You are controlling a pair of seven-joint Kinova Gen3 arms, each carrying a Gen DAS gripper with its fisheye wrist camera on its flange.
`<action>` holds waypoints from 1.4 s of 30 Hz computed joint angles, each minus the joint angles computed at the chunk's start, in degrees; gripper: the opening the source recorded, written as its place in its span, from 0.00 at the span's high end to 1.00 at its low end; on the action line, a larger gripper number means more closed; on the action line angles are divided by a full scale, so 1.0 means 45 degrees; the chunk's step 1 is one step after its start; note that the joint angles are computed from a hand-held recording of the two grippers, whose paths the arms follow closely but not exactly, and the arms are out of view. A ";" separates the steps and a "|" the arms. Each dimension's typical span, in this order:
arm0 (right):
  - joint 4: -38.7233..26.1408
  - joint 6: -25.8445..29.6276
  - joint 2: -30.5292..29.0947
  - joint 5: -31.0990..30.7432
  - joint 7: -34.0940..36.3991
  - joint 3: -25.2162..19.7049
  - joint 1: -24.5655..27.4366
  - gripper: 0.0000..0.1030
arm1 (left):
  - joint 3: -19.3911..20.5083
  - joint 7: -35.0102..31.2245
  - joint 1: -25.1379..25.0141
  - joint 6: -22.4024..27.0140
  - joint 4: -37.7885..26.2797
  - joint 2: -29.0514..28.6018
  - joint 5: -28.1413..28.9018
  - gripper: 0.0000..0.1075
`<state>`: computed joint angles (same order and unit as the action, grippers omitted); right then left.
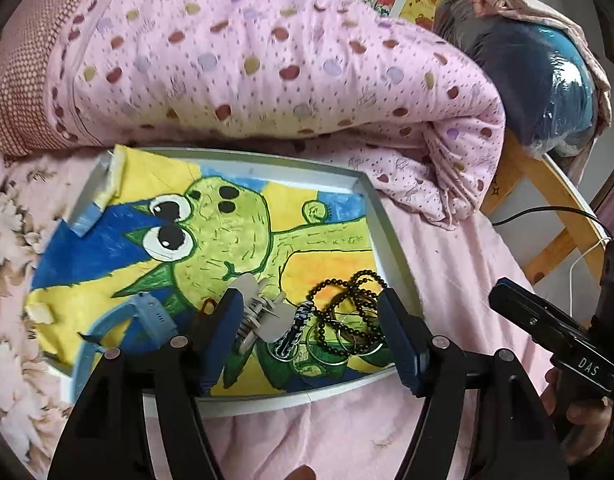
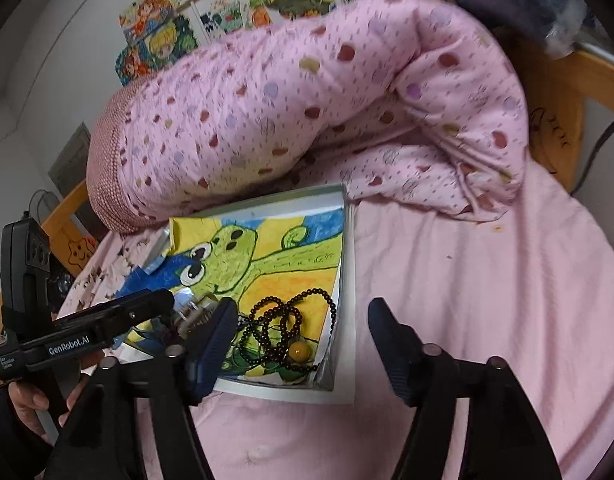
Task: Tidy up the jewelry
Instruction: 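Open both tools in the tray and lift them away, then reach the left tool toward the gold chain while the right tool reaches toward the white hair clip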
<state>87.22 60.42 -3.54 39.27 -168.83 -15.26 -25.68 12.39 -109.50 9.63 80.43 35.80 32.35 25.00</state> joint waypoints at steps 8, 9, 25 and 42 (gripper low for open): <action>-0.0524 0.1925 -0.0210 0.1484 -0.0797 -0.1000 -0.0867 0.11 | -0.0056 -0.0516 -0.0718 -0.1115 0.1964 -0.1698 0.0486 0.13; -0.0601 0.2186 -0.0227 0.1648 -0.0860 -0.1140 -0.1002 0.10 | -0.0070 -0.0619 -0.0844 -0.1170 0.2166 -0.1913 0.0582 0.13; -0.1682 0.7209 0.0448 0.4606 -0.3320 -0.3075 -0.4600 0.00 | -0.1071 -0.4500 -0.2343 -0.2200 0.6469 -0.5645 0.2855 0.06; -0.3306 1.1319 0.2572 0.5138 -0.6543 -0.2176 -0.9261 0.00 | -0.3131 -0.6717 -0.2793 -0.1469 0.9051 -0.7912 0.4153 0.06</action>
<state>72.34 111.35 8.03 62.39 -198.27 -25.05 -67.36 -1.70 -139.73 -2.94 73.82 76.53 -3.25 43.68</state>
